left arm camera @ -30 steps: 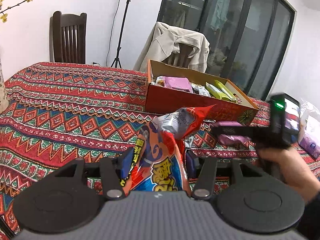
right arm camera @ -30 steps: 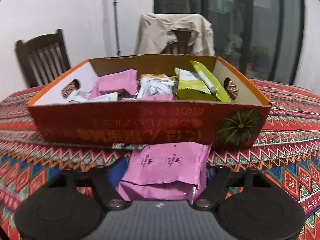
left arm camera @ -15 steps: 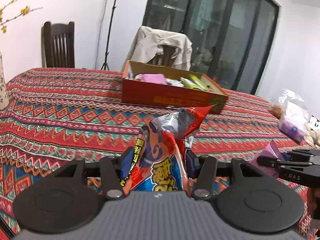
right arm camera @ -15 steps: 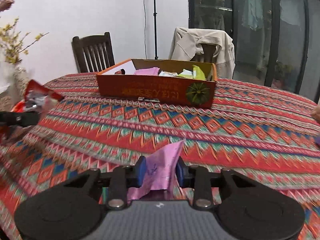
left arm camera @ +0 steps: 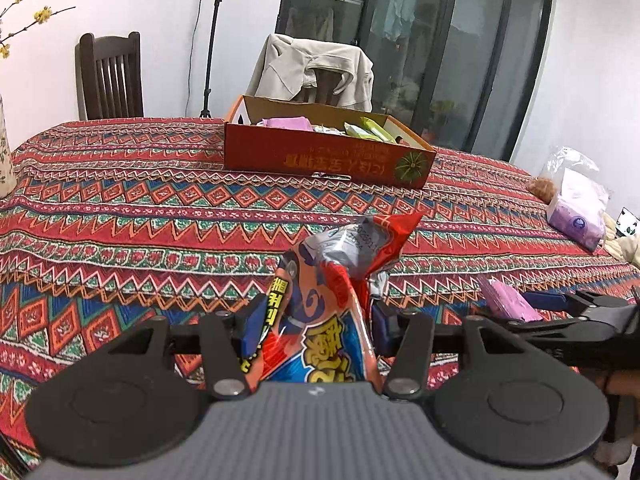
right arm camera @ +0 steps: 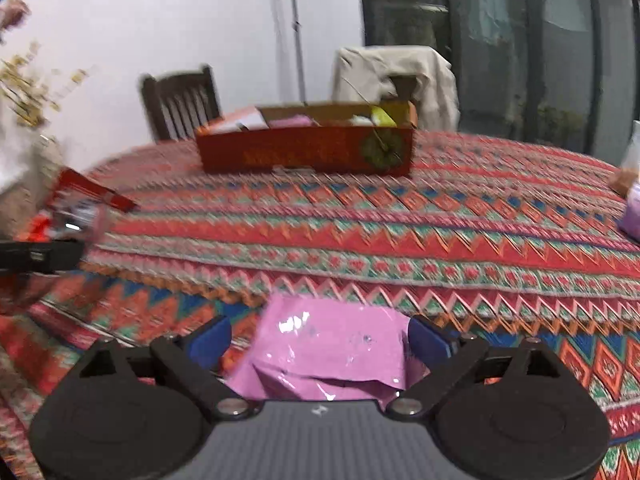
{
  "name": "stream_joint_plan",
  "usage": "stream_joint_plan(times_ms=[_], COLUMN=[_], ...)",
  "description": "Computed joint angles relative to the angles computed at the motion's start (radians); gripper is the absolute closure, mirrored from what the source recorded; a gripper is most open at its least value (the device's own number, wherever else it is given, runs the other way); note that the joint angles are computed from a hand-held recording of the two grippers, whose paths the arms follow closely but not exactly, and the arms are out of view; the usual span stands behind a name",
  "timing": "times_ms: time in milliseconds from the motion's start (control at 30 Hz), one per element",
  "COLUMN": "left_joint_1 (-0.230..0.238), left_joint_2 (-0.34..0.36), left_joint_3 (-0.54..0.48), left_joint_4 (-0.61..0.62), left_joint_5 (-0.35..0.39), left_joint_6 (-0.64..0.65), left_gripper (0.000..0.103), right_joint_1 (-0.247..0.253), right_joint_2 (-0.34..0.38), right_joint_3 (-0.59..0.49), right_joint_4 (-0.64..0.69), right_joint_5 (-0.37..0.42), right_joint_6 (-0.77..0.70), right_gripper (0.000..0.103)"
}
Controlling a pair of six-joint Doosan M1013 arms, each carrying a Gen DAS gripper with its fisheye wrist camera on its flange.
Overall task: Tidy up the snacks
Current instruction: 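Carry the chip bag and pink packet over the cardboard box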
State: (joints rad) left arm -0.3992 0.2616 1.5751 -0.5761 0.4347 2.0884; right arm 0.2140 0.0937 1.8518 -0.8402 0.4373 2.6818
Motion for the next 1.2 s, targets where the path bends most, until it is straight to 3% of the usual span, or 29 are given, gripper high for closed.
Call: stream_joint_plan(times_ms=[167,333,433,567,767,933,1067,1200], left_joint_1=[-0.008,-0.018,-0.016,-0.022,-0.01,-0.014,-0.018,-0.019], left_joint_2=[0.012,0.03,0.04,0.047,0.089,0.152,0.239,0.388], left_joint_3=[-0.002,-0.022,-0.049,-0.095,-0.232,-0.395,-0.572,-0.846], left_joint_4=[-0.027,-0.061,-0.088,-0.078,-0.124,-0.055,0.034,0.155], left_joint_5=[0.031,0.063,0.086,0.058,0.104,0.11,0.171,0.329], left_joint_6=[0.036,0.081,0.12,0.167,0.259,0.252,0.179,0.029], left_gripper=[0.05,0.05,0.05,0.05,0.05,0.05,0.05,0.05], right_joint_1=[0.017,-0.005,-0.005,-0.013,-0.054,-0.115,-0.167,-0.204], right_joint_2=[-0.006,-0.04,-0.052,-0.069,-0.078,-0.046,0.027,0.152], right_joint_3=[0.009,0.037,0.04,0.029,-0.056,-0.185,-0.352,-0.571], right_joint_4=[-0.022,0.047,0.019,0.005,0.139,0.455,0.824,1.01], right_joint_5=[0.023,-0.037,-0.048,-0.083,-0.15,-0.159,-0.085,0.076], right_joint_6=[-0.008,-0.056,-0.055,-0.08,-0.365,-0.806,-1.206,-1.384], right_gripper=[0.033,0.038,0.038,0.038,0.038,0.038,0.038,0.037])
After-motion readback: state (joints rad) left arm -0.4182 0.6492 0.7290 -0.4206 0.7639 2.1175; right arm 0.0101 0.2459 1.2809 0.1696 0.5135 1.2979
